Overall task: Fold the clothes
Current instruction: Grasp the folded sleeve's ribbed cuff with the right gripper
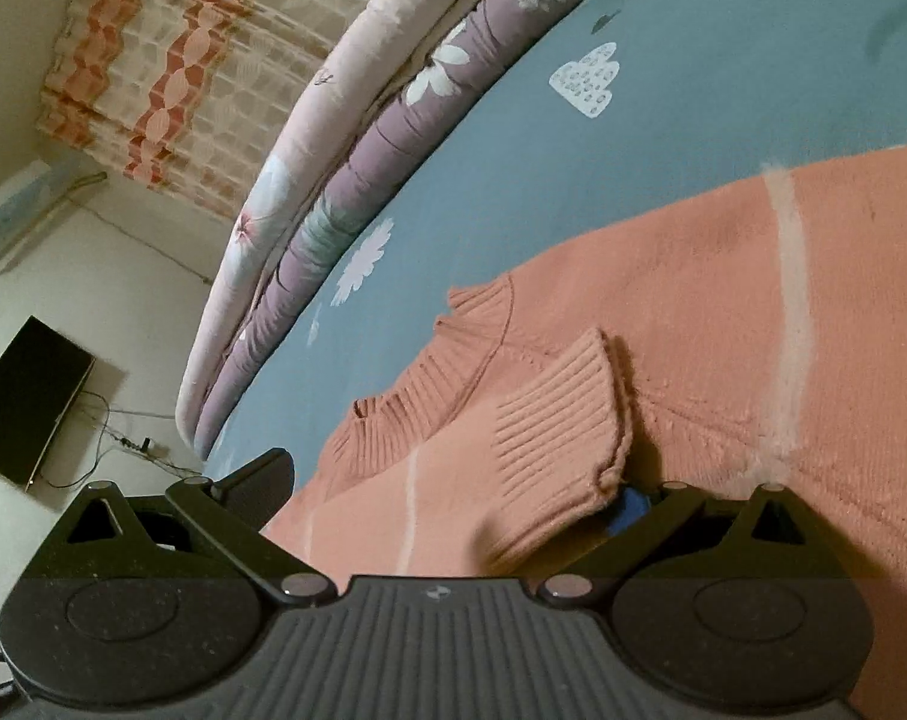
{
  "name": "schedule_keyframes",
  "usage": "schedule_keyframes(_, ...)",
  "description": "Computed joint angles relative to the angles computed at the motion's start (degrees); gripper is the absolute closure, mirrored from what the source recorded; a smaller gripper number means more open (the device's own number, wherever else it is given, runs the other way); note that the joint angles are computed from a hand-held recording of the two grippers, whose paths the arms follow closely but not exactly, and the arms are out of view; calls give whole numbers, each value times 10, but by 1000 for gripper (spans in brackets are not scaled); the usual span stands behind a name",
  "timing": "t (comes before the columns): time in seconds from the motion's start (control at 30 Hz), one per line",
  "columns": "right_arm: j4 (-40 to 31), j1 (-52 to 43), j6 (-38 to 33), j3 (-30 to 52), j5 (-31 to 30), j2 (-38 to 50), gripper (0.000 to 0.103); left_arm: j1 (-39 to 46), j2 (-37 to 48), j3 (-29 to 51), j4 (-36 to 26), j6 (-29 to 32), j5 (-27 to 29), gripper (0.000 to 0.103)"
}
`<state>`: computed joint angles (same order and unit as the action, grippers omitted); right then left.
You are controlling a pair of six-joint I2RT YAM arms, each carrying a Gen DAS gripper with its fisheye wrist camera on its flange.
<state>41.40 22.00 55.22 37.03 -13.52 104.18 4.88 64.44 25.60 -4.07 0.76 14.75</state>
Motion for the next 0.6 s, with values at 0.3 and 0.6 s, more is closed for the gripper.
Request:
schedule_keyframes(0.3,35,-5,-33,18,-3,37,0,0,11,-4,4,-9,-4,9)
schedule_keyframes(0.6,106,-34,-19,-57,14,54,94,10,6,-14,5,-12,1,9)
